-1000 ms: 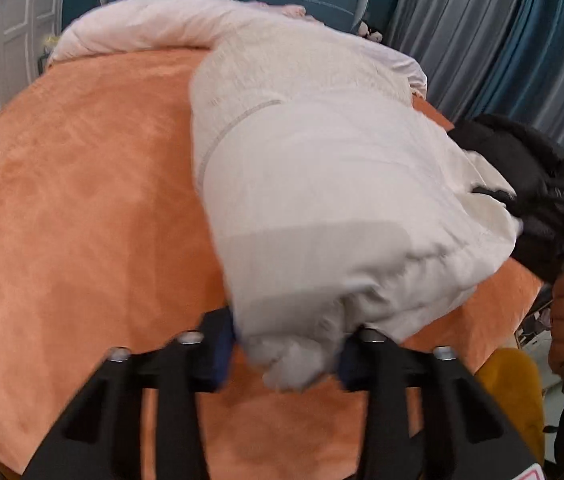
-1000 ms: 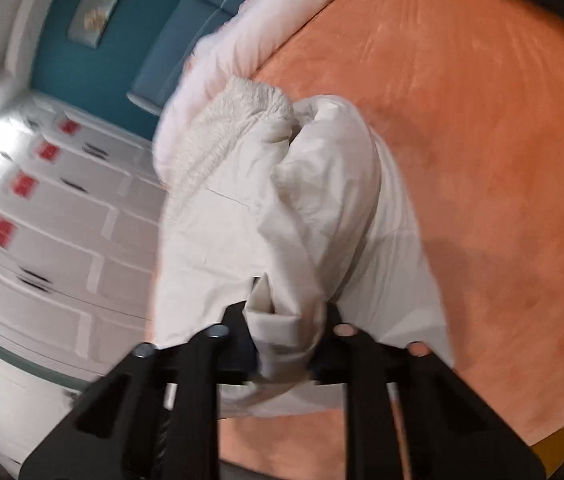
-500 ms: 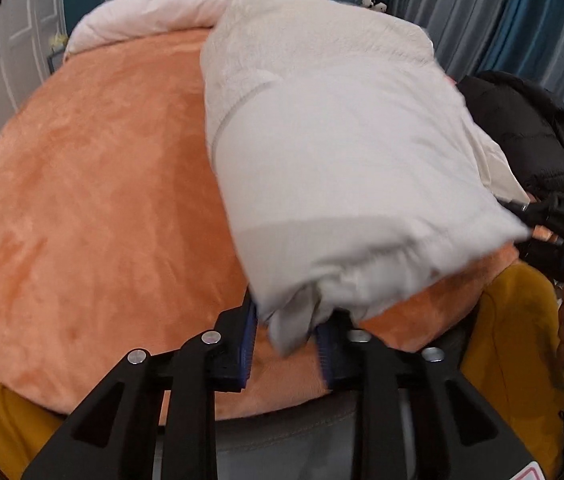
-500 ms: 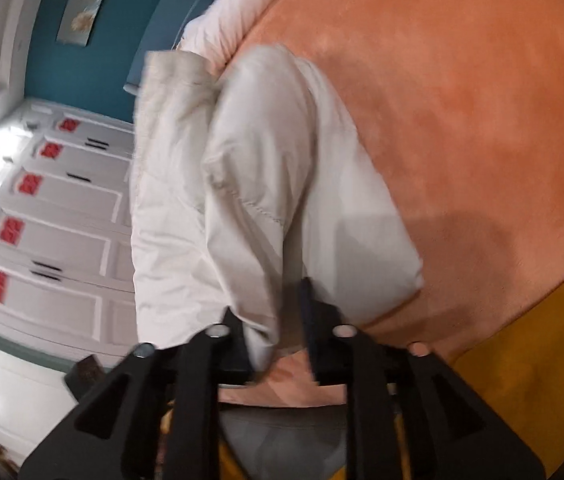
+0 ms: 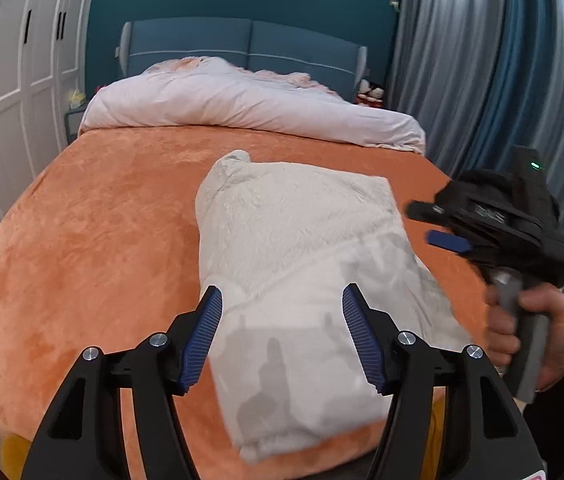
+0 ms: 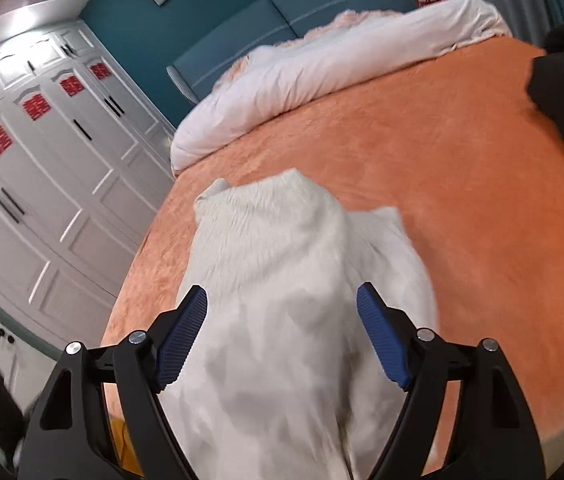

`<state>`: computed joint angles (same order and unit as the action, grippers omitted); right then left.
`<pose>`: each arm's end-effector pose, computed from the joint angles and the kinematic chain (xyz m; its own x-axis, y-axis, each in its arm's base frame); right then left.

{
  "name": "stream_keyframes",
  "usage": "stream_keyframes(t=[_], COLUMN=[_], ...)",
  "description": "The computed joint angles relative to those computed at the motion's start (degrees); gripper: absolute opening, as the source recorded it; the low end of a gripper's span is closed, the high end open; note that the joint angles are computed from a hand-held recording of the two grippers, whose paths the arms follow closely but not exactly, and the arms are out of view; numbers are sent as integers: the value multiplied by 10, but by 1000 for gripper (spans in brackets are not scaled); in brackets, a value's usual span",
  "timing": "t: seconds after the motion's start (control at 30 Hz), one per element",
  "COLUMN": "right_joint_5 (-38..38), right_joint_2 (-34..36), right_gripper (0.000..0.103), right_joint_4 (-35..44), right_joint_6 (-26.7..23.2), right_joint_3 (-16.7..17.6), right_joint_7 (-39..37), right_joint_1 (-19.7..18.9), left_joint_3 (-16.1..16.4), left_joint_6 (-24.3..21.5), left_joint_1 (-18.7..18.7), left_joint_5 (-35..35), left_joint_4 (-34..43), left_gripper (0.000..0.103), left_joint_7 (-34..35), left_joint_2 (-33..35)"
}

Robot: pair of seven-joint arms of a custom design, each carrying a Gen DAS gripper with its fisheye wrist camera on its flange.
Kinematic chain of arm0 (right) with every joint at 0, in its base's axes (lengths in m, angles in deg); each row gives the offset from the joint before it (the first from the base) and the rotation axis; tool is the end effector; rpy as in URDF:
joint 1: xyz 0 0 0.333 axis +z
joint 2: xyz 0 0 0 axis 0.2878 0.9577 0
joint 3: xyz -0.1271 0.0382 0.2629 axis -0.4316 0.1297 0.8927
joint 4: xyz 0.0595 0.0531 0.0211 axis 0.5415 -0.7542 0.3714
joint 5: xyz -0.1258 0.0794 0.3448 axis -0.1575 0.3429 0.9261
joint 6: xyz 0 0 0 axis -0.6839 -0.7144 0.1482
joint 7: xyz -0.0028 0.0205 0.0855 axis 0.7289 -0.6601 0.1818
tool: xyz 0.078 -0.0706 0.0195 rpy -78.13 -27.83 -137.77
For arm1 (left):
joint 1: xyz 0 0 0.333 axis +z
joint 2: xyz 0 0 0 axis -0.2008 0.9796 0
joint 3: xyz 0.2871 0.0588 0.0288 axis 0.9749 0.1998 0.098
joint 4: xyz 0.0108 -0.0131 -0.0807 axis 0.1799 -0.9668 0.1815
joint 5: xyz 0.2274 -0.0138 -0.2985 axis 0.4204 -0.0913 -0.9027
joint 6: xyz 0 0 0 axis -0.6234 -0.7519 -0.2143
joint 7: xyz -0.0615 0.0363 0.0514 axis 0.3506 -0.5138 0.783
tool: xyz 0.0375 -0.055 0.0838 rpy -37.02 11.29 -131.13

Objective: Fold large clothes

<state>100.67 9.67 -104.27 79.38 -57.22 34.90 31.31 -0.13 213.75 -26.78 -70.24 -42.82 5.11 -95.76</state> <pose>0.4957 0.0929 0.6091 -0.0879 -0.8215 -0.5634 -0.6603 0.4715 -0.5845 0.4838 -0.2343 0.6285 -0.4002 -0.8988 0.1787 -0.6352 0.1315 -0.7611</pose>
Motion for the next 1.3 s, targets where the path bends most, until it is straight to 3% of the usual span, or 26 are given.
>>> stream_keyframes(t=[0.13,0.17,0.2,0.23,0.3,0.4,0.53,0.63,0.8,1.0,1.1,1.17,1.27,1.3], right_joint_5=[25,49,69,125,243,283,349,454,547,685,685,655,558,531], right_joint_2=[98,117,135,141,122,96,114,127,150,169,172,162,104,63], right_gripper=[75,66,29,11,7,5,5,6,8,8,8,9,22,35], right_joint_4=[86,103,120,128,104,59,29,26,41,53,55,48,12,-18], right_joint_6=[-4,-8,-17,-25,18,80,74,70,59,25,23,-1,-23,-33], right_joint_3=[-9,-11,-9,-9,-5,-4,-19,-20,-2,9,13,10,4,0], right_joint_7=[-15,-43,-72,-128,-239,-265,-294,-381,-478,-598,-593,-554,-463,-461], right_joint_1=[-5,-4,-6,-7,-7,-9,-10,-13,-32,-56,-61,-68,-73,-72], left_joint_3=[-23,-24,-25,-26,-27,-25,-13,-11,19,45,70,67,35,14], left_joint_6=[-11,-12,-15,-23,-36,-46,-85,-132,-44,21,18,11,5,-1], left_joint_1=[20,21,21,20,15,2,-27,-37,-60,-75,-99,-98,-67,-47], left_joint_5=[84,98,112,116,126,156,202,205,274,327,380,392,356,323], left_joint_4=[72,89,116,145,189,260,357,406,343,312,322,326,318,310], left_gripper=[65,65,65,66,66,67,67,69,81,89,91,92,91,90], left_joint_7=[-85,-101,-119,-125,-140,-165,-211,-226,-275,-331,-374,-379,-344,-320], left_joint_2=[62,77,97,119,151,213,307,361,357,369,380,381,368,356])
